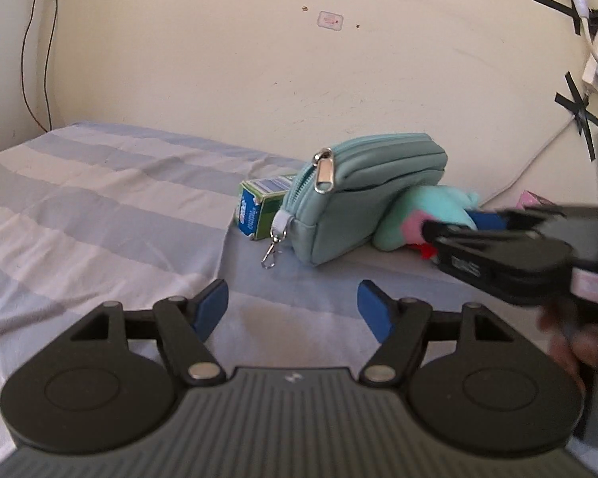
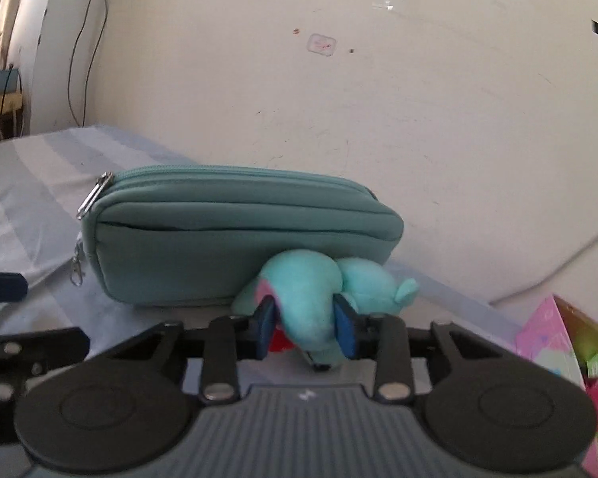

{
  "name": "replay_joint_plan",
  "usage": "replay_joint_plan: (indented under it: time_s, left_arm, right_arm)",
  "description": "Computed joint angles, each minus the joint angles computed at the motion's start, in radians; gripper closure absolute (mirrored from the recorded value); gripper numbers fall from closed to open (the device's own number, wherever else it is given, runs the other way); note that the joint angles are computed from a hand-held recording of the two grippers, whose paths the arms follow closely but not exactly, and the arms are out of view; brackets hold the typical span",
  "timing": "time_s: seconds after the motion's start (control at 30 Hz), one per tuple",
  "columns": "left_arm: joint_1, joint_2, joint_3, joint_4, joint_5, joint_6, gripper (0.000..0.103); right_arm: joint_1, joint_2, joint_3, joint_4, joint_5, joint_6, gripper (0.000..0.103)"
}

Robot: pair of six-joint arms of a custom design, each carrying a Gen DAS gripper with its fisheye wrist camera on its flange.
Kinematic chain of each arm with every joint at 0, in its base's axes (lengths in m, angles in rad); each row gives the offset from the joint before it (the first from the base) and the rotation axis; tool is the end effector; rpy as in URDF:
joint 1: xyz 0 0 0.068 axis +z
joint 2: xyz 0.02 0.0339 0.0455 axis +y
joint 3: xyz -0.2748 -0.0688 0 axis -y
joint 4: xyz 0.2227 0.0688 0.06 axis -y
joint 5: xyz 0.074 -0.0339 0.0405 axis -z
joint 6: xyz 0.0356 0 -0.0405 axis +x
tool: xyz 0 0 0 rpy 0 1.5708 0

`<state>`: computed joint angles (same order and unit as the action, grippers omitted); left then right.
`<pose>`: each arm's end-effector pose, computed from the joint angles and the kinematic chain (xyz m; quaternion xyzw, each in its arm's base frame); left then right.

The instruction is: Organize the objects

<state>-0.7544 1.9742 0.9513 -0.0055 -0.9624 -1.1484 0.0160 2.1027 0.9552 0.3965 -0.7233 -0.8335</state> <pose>0.2705 -0.2142 0.1266 -0.2888 0.8133 0.0655 0.5009 0.3787 0.0296 0.1032 -0.4820 0.7235 0.1496 0.4710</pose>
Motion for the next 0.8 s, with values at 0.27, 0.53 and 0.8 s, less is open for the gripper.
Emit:
replay_joint_plan:
  time_s: [0.27,0.53,0.8]
  left_arm:
    - [-0.015,-0.015,-0.053,0.089,-0.016,0.054,0.03]
    - [-0.093,0.015,-0.022,0.216,0.07,0.275,0.029]
    - [-0.207,0.099,0.142,0.271,0.21,0.39,0.029]
  right_arm:
    - [-0.453,0.007,0.191,-0.865,-0.309,-0.624,0.077]
    - [-0.798,0.281,0.602,-1.468,-0.27,-1.039,0.073]
    - [-0.836,0.418,0.829,-1.612,-0.274,-0.996,0.049]
